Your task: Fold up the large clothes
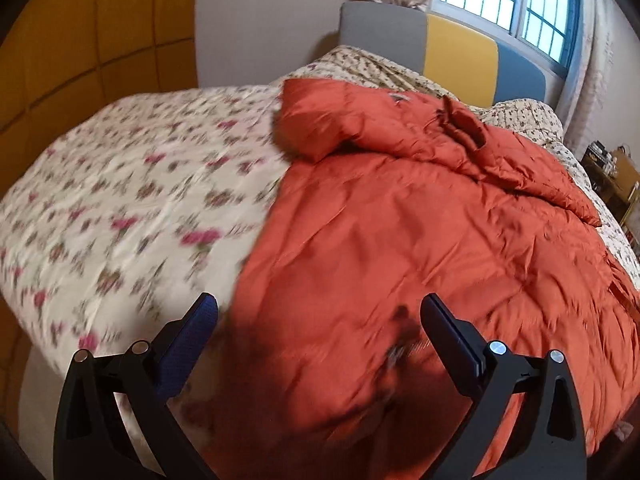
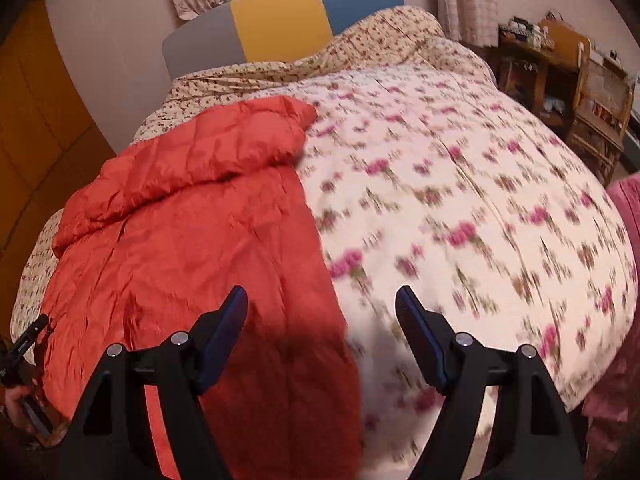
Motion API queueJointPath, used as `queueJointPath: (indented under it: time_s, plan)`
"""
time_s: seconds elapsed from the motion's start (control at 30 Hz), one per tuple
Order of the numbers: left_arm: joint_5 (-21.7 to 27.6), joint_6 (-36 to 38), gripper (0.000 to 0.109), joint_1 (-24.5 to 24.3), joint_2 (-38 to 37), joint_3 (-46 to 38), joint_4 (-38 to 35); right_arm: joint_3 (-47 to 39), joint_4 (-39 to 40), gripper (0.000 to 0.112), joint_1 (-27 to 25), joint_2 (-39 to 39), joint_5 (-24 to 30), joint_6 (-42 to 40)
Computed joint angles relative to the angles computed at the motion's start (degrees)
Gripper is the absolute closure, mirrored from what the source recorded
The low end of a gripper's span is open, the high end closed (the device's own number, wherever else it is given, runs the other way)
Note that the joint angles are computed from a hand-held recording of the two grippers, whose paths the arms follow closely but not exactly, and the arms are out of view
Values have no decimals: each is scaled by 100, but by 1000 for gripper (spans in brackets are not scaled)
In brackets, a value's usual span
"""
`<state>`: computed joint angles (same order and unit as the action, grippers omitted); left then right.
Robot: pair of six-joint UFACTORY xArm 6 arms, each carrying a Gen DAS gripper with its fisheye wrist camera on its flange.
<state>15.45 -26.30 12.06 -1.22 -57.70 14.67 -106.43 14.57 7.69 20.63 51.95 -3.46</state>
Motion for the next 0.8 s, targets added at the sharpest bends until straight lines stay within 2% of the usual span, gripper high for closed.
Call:
queueJointPath:
  time_s: [0.23,0.33,0.43,0.47,0.57,0.6,0.67,0.8]
  plan:
    - [-24,1533,9,-7,-591,763,-2017,922,217,39,-90,-654,315,-178]
    - [29,1735,10,-57,-748,935,-2151,1215,353,43,-78,-824,418,-272]
    - [87,1710,18,-127,-848,1038,-1995,1321,440,54,-33,-860,546,-402]
    - [105,1771,25,-159,-879,1066,-2047,1353,575,63,-22,-864,592,-545]
    - [168,2373,71,-277,-957,1046,-2685,1319,885,87,-4,-870,631,-916]
    - [128,2308,79,-317,-983,1018,-2571,1294,1027,91,-10,-874,615,-1012]
    - [34,2440,86,-377,-1015,982,-2766,1208,1411,94,-53,-845,583,-1181]
    - [-27,3316,93,-386,-950,669,-4238,758,2403,96,-179,-593,609,-1369]
